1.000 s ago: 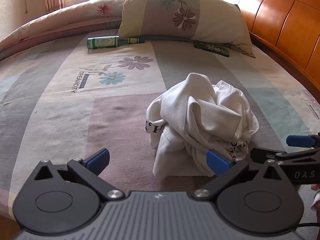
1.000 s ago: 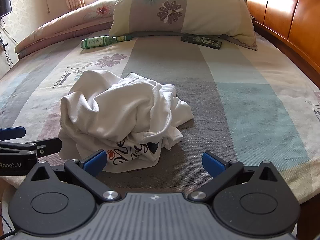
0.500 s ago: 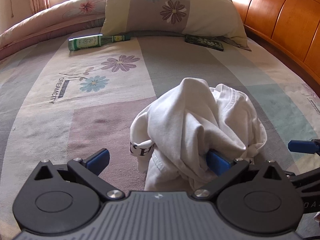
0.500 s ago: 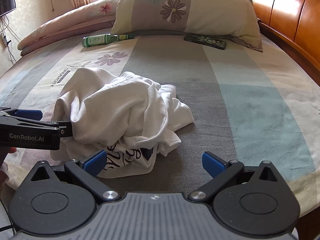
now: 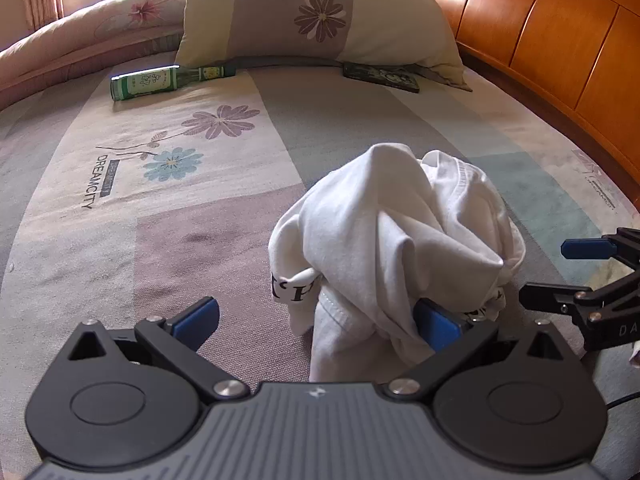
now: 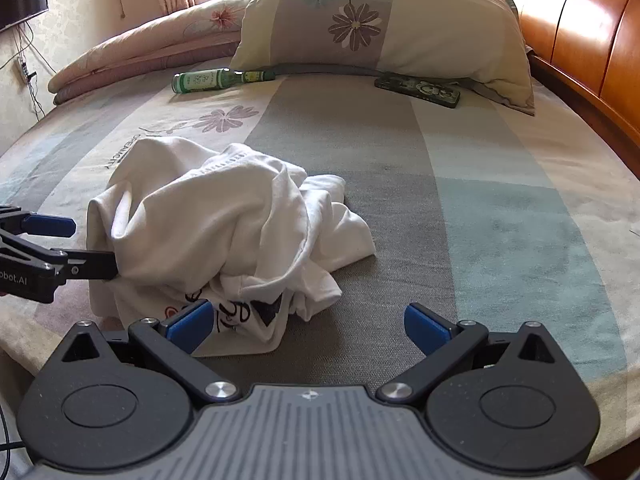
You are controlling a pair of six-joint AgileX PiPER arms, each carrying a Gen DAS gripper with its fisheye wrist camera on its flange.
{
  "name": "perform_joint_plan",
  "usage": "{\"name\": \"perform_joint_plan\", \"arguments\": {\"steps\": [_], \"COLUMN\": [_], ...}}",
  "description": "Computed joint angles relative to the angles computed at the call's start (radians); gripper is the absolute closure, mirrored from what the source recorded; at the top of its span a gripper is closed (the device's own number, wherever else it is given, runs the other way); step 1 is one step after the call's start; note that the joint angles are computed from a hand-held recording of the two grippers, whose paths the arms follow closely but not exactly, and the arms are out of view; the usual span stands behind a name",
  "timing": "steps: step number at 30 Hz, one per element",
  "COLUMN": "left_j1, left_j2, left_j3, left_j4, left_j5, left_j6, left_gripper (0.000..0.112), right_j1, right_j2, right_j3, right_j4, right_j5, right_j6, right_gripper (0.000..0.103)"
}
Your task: Fold clothes
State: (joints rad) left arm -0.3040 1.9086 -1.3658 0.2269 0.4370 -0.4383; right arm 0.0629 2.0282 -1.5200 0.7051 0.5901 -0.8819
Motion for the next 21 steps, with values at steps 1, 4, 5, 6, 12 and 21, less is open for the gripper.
{"name": "perform_joint_plan", "arguments": {"steps": [1,4,5,6,12,21], "left_j1": [-0.003,-0.027,-0.029,-0.031,-0.006,0.043], "left_j2": [0.006,0.036,0.041,0.047,0.046,0.202], "left_j3": [-0.016,-0.070,-0.083,-0.096,-0.120,-0.377], "left_j4": [0.002,0.045,0.047,0.048,0.137,0.206], "left_j5": [0.013,0.064,0.079,0.093,0.102,0.205], "left_j6": [0.002,0.002,0.015,0.029,-0.046,-0.019], "left_gripper": [0.010,0.010,0.010,0.009,0.009,0.009], "right_j1": [0.003,0.019,0.026,0.030,0.033,0.038], "right_j2": [0.019,0.095,0.126,0.154,0.241,0.494], "right_j3": [-0.030,-0.142,-0.188,-0.233,-0.412,-0.920], "right_j4": [-0.001,-0.042,-0.071,-0.096,-0.186,-0.430], "right_j5": [0.015,0.071,0.094,0.116,0.145,0.276], "right_j6": [0.008,0.060,0.083,0.107,0.181,0.457], "right_gripper": [0.000,0.000,0.000,0.000,0.000,0.000]}}
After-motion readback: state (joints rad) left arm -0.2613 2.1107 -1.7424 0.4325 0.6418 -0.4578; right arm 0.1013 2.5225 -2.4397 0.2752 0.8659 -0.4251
